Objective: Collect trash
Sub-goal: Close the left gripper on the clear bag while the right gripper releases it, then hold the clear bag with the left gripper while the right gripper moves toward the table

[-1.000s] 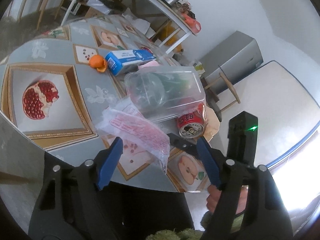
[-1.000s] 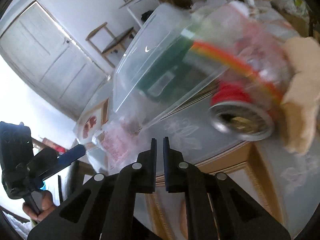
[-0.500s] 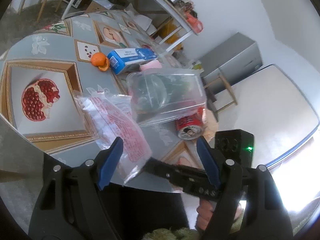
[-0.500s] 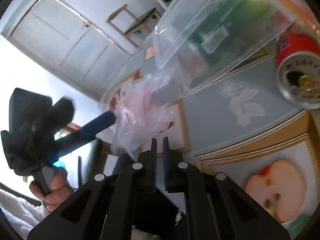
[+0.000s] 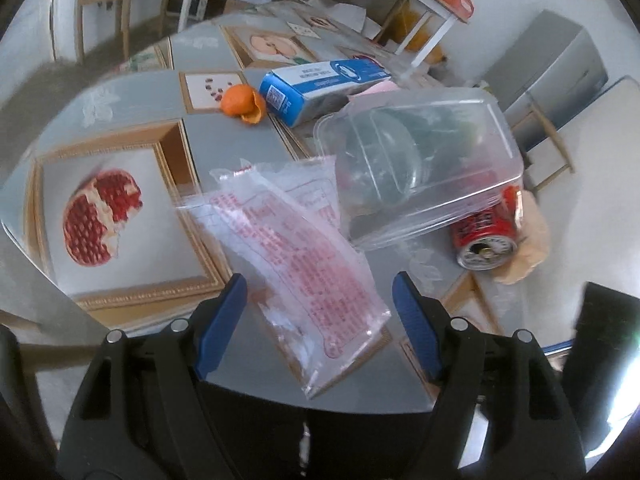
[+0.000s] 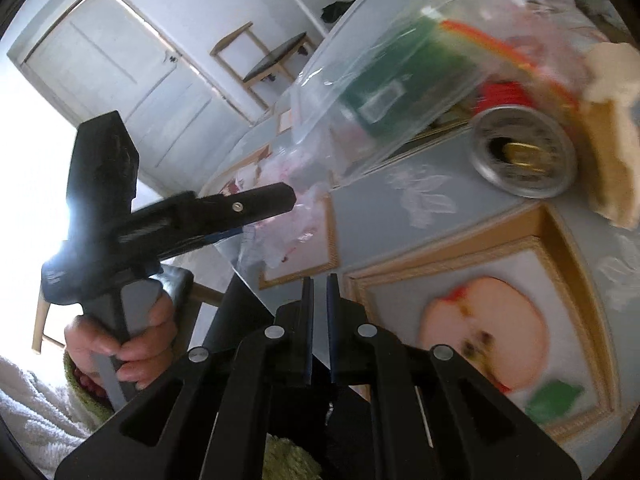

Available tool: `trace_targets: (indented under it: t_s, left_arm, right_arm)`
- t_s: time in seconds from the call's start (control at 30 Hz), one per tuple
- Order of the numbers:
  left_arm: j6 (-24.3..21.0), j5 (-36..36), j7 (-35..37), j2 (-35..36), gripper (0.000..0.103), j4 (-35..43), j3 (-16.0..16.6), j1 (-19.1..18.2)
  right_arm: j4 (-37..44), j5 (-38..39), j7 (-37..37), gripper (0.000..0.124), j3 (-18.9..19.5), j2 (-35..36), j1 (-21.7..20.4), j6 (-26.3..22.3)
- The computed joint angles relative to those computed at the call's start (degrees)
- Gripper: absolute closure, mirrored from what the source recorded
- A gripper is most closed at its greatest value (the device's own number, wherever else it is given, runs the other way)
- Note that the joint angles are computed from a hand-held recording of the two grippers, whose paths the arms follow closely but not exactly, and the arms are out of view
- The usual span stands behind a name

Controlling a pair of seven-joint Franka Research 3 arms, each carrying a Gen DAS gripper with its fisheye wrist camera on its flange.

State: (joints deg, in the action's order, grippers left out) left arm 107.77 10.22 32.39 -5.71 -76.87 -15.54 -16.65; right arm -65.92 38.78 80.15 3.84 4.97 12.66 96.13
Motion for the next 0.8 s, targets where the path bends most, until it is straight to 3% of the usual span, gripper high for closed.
trace_targets:
  t_s: [0.1, 0.3, 0.43, 0.5, 0.53, 0.8]
  left_arm:
    - [-2.84, 2.88, 0.02, 1.31, 0.042, 2.11, -0.65, -0.35]
    - [-0.98, 1.72, 0.63, -0.48, 0.06, -0.23, -0.02, -0.18]
    - [-0.53, 1.8, 1.18, -0.55, 0.073, -0.2, -0.25, -0.21]
    - [-0.13, 1.69, 1.49, -0.88, 0.077, -0.58, -0.25, -0.23]
    - [0.05, 1.49, 1.61, -1.16, 0.078, -0.88, -0.22, -0.22]
    - [3.01, -0.54, 1.46, -5.0, 0.083, -5.62, 0.3, 0.36]
  right_arm:
    - [-1.56, -0.9, -0.06, 0.117, -0.79, -1.7, -0.71, 0.59]
    - [-3.65, -2.09, 0.47, 0.113, -2.68, -4.35, -2.68, 2.78]
    - [-2.94, -1.83, 1.38, 0.104, -3.84, -4.66, -4.03, 5.74]
    - [-0.92, -1.05, 3.21, 0.085, -4.48, -3.37, -5.06, 7.81]
    - [-0.61, -0.6, 3.7, 0.074, -4.67, -3.15, -5.58, 8.73]
    - [9.94, -0.32, 12.26, 0.068, -4.25, 4.21, -9.28, 10.11]
